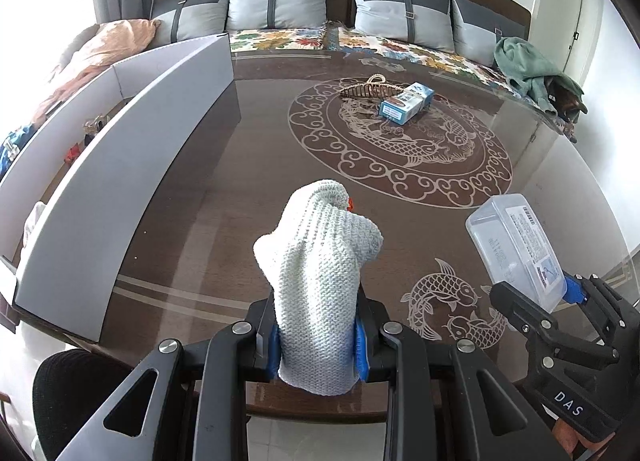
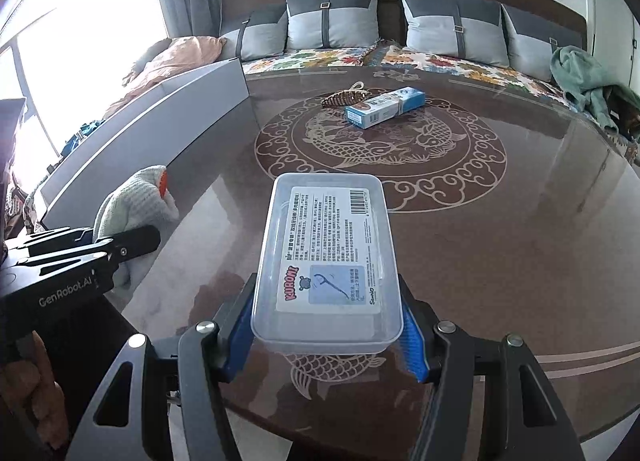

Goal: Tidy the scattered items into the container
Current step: 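Lift the glove with the left tool while the right lifts the clear box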

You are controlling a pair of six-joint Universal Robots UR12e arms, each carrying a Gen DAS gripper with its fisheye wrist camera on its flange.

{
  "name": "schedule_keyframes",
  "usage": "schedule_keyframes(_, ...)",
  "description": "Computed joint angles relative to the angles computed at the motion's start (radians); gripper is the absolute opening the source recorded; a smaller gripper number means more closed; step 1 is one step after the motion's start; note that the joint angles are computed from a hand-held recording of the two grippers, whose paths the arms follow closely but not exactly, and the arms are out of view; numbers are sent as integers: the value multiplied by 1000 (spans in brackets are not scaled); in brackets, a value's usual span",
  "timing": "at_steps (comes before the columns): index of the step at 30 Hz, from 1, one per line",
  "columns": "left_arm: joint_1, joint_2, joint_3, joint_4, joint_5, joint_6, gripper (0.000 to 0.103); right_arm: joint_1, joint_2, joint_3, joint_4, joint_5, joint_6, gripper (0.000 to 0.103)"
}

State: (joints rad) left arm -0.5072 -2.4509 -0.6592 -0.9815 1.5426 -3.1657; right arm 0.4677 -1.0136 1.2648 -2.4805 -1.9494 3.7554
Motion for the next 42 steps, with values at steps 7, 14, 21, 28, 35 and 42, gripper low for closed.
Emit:
schedule_keyframes(7, 0, 1, -2, 4, 1, -6, 27, 0, 0, -2, -7, 2, -2, 61)
schedule_keyframes(14, 1, 3, -6, 6, 2, -13, 27, 0, 2, -5, -9, 7, -3, 61)
schedule_keyframes(21, 2, 8, -14, 12, 0, -20, 27, 0, 4, -9, -2, 9, -5, 61)
schedule_keyframes(28, 4, 9, -16, 12, -6, -26, 27, 0, 7, -13, 11, 12, -8, 61)
schedule_keyframes(35, 6, 14, -24, 19, -12, -35, 27, 0, 9, -15, 16, 9, -11, 61)
schedule_keyframes(42, 9, 18, -29, 25, -20, -46, 27, 3, 11, -20, 24, 7, -17, 61)
